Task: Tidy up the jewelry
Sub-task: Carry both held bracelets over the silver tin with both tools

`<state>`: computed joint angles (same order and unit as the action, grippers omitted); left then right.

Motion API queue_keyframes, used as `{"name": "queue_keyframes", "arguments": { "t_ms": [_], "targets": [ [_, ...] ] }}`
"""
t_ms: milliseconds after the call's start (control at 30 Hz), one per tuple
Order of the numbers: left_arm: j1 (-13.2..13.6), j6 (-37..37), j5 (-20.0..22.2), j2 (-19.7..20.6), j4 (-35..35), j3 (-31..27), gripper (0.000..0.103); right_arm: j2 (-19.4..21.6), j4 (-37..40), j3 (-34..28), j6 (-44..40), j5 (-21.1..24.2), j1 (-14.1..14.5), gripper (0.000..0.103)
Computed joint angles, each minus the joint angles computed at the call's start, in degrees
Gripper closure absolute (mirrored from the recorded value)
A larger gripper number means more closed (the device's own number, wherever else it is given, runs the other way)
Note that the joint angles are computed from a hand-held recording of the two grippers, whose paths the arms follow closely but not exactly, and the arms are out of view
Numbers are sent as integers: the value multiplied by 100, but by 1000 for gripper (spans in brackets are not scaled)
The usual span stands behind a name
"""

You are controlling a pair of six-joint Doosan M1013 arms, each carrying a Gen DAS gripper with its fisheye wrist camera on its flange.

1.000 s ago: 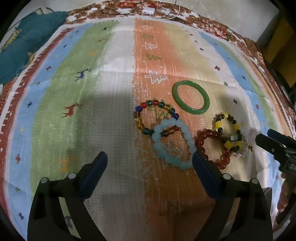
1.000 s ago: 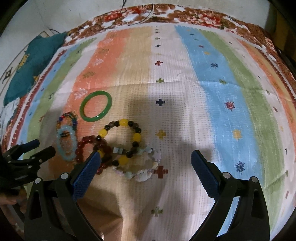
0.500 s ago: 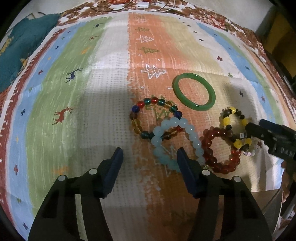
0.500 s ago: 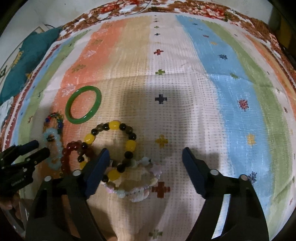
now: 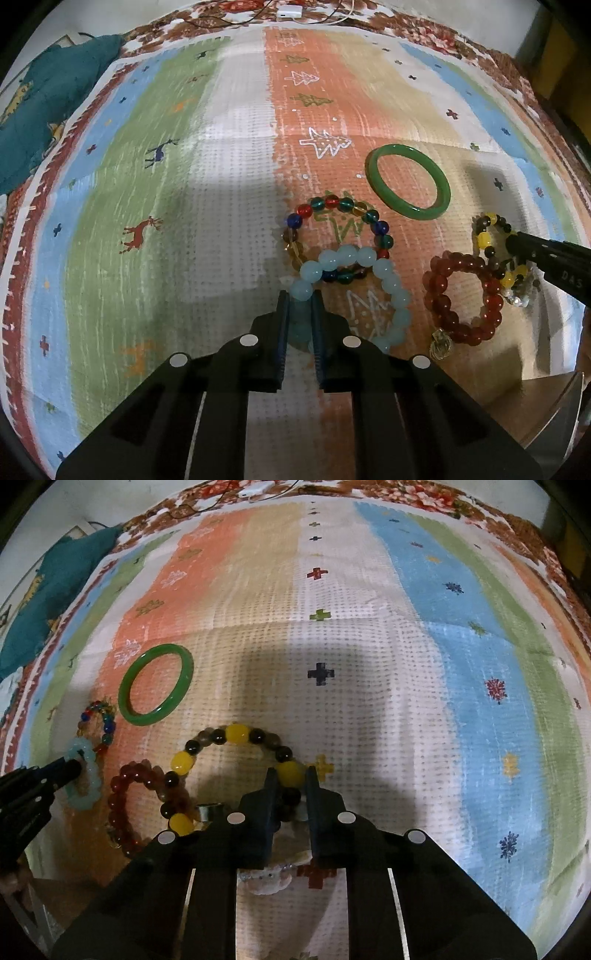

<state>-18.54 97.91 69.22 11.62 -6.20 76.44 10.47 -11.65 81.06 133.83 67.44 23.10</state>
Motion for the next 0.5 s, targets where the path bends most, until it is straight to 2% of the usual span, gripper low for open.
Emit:
{"name": "queue_keyframes", "arguments": {
  "t_ms": [167, 500],
  "targets": [
    [54, 33, 15, -50, -226, -18, 92, -90, 52, 33, -49, -161, -14, 90],
    [16, 234, -84, -256, -559, -45, 92, -178, -264, -109, -111, -93, 176, 91]
  ]
}}
